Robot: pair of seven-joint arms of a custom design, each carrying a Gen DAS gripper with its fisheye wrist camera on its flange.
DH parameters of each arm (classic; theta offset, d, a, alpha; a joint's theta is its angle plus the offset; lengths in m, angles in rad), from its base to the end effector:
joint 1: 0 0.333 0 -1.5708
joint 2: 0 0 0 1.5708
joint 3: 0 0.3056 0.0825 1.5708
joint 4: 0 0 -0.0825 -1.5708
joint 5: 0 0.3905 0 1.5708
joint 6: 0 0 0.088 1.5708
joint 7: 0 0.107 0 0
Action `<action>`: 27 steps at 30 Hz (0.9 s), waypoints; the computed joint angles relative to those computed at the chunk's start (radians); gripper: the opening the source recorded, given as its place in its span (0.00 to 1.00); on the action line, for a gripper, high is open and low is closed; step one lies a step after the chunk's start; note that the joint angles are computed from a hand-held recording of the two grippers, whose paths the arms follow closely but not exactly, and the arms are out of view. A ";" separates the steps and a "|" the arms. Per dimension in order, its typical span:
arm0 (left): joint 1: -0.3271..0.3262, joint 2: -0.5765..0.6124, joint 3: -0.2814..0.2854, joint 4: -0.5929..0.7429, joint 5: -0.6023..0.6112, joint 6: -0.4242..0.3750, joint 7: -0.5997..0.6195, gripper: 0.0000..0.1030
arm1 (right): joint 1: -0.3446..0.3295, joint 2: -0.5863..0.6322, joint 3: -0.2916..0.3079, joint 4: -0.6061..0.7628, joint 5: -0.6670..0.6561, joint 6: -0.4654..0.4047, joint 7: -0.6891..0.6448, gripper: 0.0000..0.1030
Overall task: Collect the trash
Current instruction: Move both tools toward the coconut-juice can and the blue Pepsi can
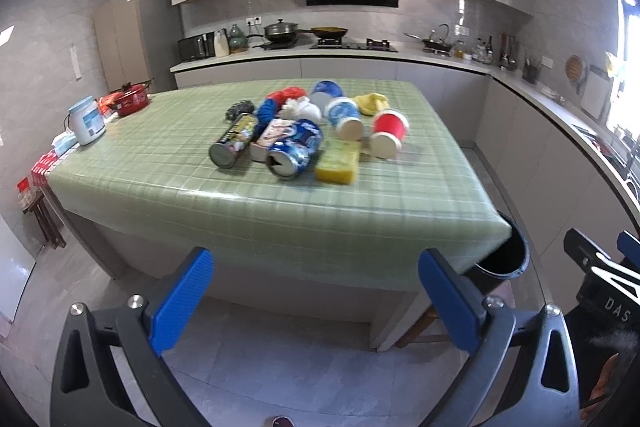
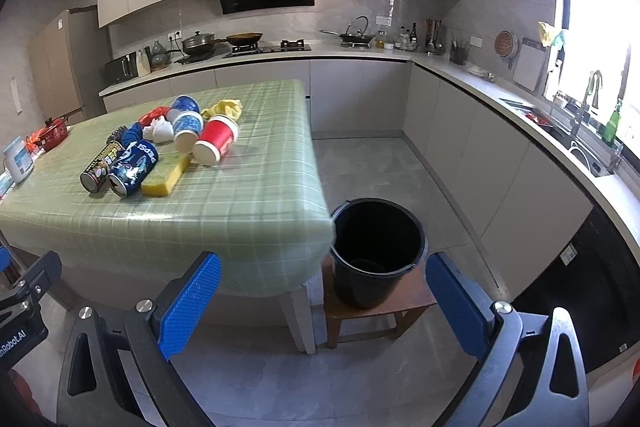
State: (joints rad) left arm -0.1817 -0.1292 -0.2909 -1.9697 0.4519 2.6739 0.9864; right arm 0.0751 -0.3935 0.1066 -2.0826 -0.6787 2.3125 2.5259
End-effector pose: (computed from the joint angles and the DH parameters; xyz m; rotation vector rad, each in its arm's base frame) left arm 0.5063 -0.2837 0.6086 -1.5096 1.8836 -0.8787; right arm 0.4841 0.0857 0.6507 -1.3263 2.1353 -1.0450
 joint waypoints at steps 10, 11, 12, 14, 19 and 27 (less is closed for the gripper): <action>0.038 0.179 0.108 0.183 -0.127 0.006 0.236 1.00 | 0.088 0.325 0.027 0.335 -0.075 -0.089 0.118 1.00; 0.040 0.198 0.117 0.205 -0.139 0.003 0.257 1.00 | 0.103 0.355 0.021 0.369 -0.079 -0.097 0.127 1.00; 0.041 0.217 0.125 0.227 -0.151 0.000 0.280 1.00 | 0.121 0.396 0.015 0.416 -0.083 -0.108 0.138 1.00; 0.044 0.268 0.144 0.286 -0.169 -0.006 0.316 1.00 | 0.152 0.453 -0.002 0.481 -0.090 -0.114 0.146 1.00; 0.038 0.395 0.183 0.446 -0.215 -0.044 0.364 1.00 | 0.213 0.616 -0.054 0.679 -0.061 -0.133 0.091 1.00; -0.002 0.653 0.232 0.815 -0.238 -0.188 0.393 1.00 | 0.237 0.897 -0.131 1.042 0.088 -0.118 -0.069 1.00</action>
State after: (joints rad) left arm -0.1838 0.5241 -0.0591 -1.1547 0.2138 2.4861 1.3798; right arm 0.3117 0.5036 -0.0239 -1.0406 -0.5903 2.1941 2.4570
